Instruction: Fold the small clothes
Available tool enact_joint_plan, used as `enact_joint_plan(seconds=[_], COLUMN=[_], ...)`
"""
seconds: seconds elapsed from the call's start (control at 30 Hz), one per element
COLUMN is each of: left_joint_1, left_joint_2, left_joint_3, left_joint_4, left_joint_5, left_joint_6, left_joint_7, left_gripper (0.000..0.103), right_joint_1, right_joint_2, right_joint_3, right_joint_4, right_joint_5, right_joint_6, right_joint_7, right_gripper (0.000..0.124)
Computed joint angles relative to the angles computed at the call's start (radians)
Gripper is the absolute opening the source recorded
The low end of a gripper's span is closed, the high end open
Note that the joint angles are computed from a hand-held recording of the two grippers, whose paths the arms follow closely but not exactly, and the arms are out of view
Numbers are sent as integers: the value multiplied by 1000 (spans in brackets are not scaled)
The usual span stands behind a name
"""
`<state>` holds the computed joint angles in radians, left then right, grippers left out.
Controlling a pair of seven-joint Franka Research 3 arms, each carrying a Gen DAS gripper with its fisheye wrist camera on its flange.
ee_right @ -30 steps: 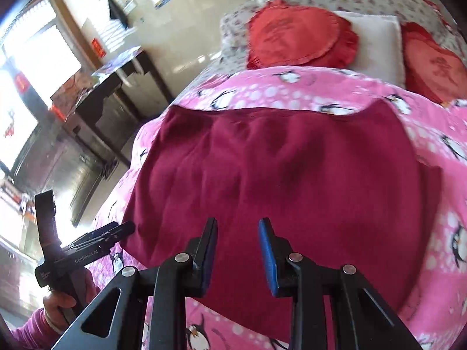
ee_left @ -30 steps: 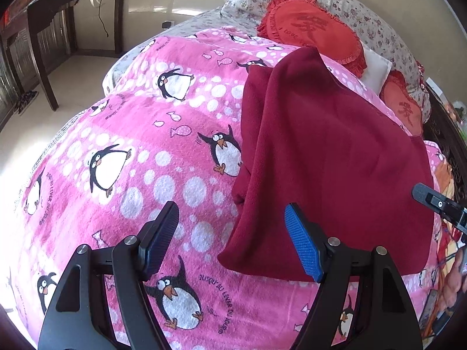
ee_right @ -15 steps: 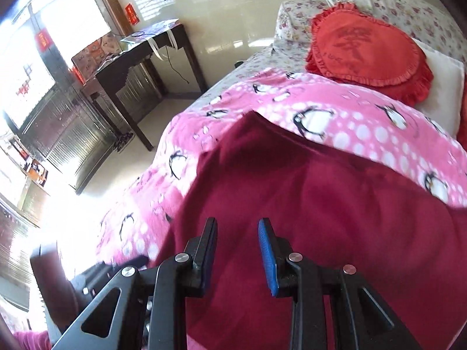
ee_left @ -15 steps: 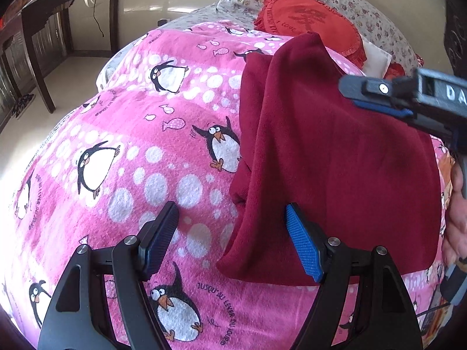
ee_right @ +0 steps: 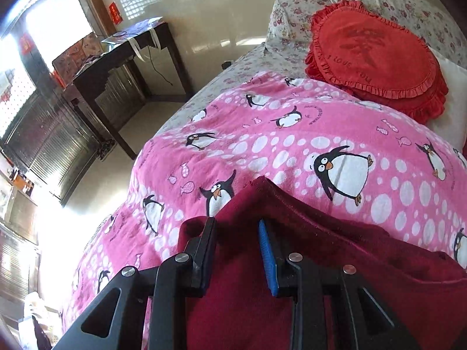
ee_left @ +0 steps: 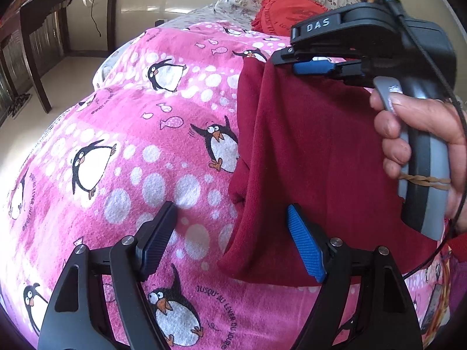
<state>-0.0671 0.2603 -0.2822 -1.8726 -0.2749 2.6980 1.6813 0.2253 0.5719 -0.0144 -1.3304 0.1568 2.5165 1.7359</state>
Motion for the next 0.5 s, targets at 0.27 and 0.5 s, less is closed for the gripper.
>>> enact_joint_plan(seconds=[0.27, 0.5], left_joint_1=[-1, -8], left_joint_2=[-15, -19], left_joint_3=[-4, 2], left_joint_4=[-27, -32], left_joint_5=[-6, 1], left_joint_6=[22, 28], left_joint_7=[13, 2], left_gripper=[80, 80], right_joint_1=[9, 15], right_joint_2=[-41, -51], right_joint_3=[2, 11], right_joint_4=[-21, -30], right_joint_5=[-12, 9], right_joint_6=[-6, -79], right_joint_7=[-12, -3], right_gripper=[40, 47])
